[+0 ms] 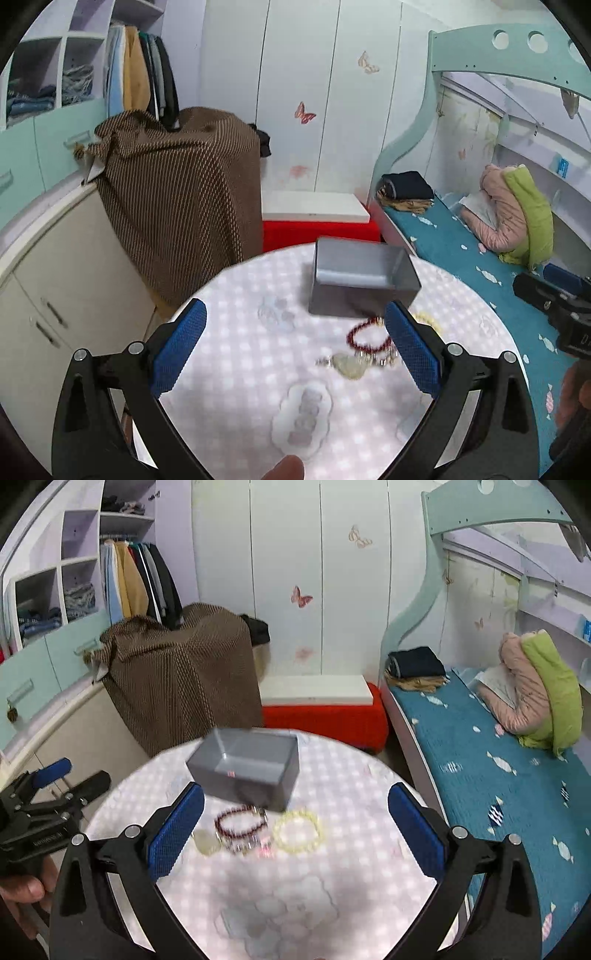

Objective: Organize jewelry
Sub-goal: 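Move both tools back toward the remaining jewelry, then grasp the yellow bead bracelet with the right tool while the left grasps a silver charm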

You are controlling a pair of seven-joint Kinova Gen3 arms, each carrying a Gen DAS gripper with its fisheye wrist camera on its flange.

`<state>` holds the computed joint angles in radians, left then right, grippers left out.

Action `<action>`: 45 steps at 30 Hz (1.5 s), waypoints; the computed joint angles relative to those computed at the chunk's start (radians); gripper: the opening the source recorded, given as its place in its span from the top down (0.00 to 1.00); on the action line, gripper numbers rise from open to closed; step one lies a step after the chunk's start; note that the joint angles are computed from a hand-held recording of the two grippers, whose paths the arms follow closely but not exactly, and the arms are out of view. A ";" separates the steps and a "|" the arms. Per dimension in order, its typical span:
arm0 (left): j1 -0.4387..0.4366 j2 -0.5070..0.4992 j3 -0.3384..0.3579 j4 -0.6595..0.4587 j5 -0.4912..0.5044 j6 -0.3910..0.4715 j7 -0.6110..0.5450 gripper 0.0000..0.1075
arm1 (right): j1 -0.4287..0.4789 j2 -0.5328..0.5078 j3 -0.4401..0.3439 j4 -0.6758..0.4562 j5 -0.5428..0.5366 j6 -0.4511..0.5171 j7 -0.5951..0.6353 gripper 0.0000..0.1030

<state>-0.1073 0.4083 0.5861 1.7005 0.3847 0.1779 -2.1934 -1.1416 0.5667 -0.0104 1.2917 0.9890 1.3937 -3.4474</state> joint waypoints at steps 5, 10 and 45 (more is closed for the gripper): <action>-0.098 -0.025 0.102 0.098 0.010 -0.061 -0.025 0.10 | -0.031 0.016 -0.005 0.004 -0.015 0.020 -0.049 0.07; -0.135 -0.037 0.161 0.169 -0.048 -0.145 0.008 0.10 | -0.043 0.034 -0.003 -0.013 -0.018 0.047 -0.040 0.07; 0.298 0.183 -0.259 -0.101 -0.240 0.088 0.212 0.10 | 0.201 0.088 0.040 0.105 -0.298 -0.411 0.279 0.52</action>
<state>0.1910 0.5917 0.3274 1.5999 0.1447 0.2661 -1.9816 -0.9408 0.6548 0.0293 1.3969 0.6912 0.9827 -3.1685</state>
